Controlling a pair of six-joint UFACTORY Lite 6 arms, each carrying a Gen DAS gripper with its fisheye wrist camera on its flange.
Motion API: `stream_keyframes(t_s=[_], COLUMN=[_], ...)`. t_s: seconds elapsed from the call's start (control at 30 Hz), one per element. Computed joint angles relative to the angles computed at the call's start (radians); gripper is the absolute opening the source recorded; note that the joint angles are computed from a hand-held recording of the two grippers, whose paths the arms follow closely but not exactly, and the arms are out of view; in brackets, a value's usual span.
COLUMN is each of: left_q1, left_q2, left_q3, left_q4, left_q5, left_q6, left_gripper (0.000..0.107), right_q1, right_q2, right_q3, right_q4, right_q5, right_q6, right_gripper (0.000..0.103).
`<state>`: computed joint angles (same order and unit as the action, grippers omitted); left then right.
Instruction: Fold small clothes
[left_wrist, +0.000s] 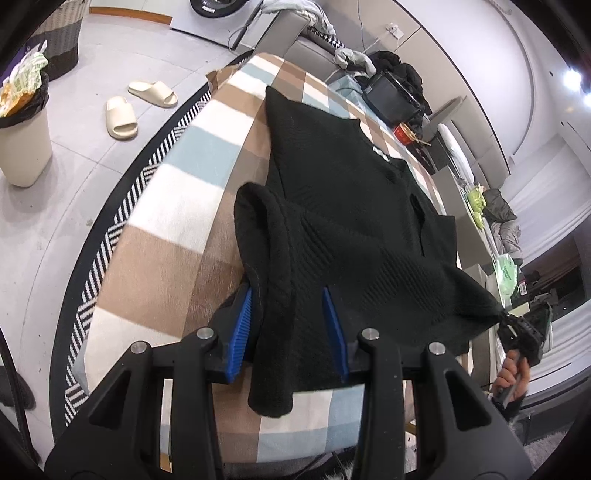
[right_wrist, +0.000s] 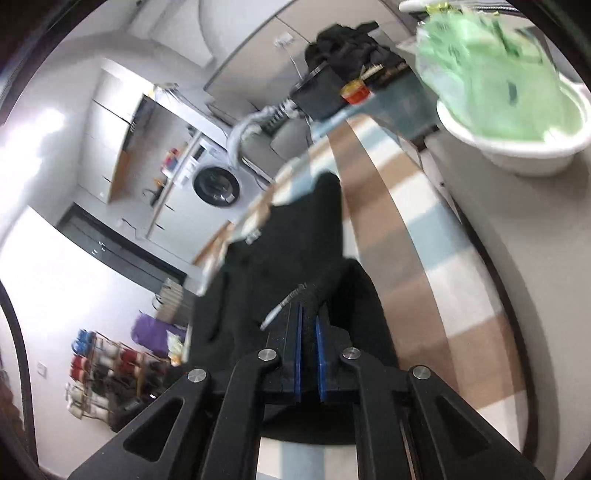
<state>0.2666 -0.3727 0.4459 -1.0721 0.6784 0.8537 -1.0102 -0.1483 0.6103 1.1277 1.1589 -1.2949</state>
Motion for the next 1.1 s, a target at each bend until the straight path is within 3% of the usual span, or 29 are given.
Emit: stream_keyframes(t_s=[0.2,0.47,0.8,1.1], left_q1=[0.027,0.121,0.043,0.046], left_q2=[-0.113,-0.257,-0.111,-0.061], left_q3=[-0.034,-0.062,-0.116,-0.118], left_q4=[0.105,0.176,0.112,0.104], left_q5=[0.021,0.167,0.036,0.020], left_q6=[-0.066,-0.036,0.027,0.068], left_gripper=[0.033,0.033,0.033,0.037], right_q1=[0.047,0.063,0.074,0.089], right_q2=[-0.026,-0.047,-0.049,-0.040], right_q3=[-0.036,-0.054,-0.062,-0.062], right_q4=[-0.009,-0.019,-0.031,-0.037], right_q5=[-0.060,-0.075,-0.072,-0.075], right_q6=[-0.002,0.010,0.026,0.037], right_gripper=[0.006,0.006,0.007,0.007])
